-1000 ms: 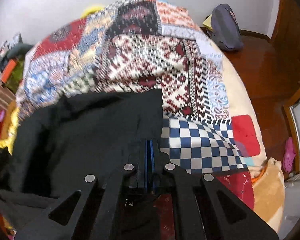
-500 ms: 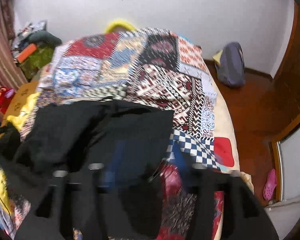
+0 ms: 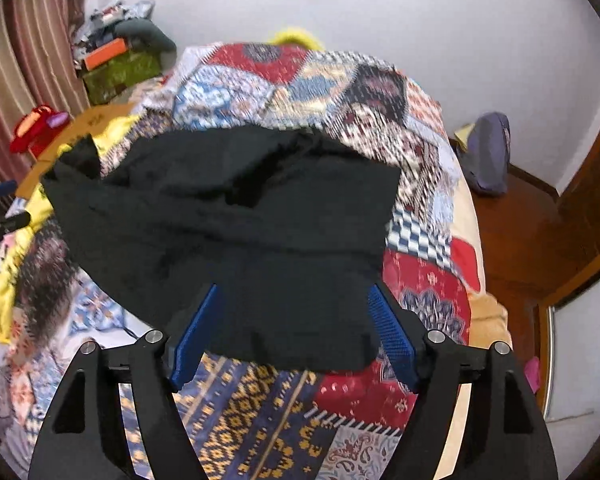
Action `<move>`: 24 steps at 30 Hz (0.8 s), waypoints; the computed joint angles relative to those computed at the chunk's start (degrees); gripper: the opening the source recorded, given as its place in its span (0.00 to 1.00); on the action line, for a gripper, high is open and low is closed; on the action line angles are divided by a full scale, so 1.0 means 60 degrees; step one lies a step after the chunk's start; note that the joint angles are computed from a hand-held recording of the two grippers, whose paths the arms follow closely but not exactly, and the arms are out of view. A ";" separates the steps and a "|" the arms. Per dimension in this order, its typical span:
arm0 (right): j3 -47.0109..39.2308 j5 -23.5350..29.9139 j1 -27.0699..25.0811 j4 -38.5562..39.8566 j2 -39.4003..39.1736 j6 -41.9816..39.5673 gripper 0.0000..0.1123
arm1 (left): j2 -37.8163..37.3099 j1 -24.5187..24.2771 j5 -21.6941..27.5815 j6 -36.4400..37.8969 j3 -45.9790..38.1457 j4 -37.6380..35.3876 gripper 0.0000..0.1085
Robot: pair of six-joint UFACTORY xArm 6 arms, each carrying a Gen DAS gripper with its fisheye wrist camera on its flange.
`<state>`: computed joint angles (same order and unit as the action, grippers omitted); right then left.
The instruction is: Fold large clothes
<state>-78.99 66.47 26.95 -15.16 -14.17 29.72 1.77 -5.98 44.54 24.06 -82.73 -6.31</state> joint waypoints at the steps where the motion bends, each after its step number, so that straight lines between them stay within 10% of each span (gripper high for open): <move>1: 0.0141 -0.0002 -0.0164 0.0152 -0.0063 0.0012 0.65 | 0.0102 0.0030 -0.0020 -0.0111 -0.0039 0.0009 0.83; 17: 0.2107 -0.3012 -0.2696 0.4607 0.0329 -0.1151 0.64 | 0.1429 -0.0393 0.0214 0.0255 -0.1003 -0.1644 0.83; 24: 0.2247 -0.3174 -0.2209 0.3335 -0.0152 -0.0549 0.19 | 0.1429 -0.0381 0.0593 0.0068 -0.1324 -0.1308 0.83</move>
<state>-65.50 47.42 13.69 4.85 -15.08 26.42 10.34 -8.26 48.09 24.47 -90.67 -14.15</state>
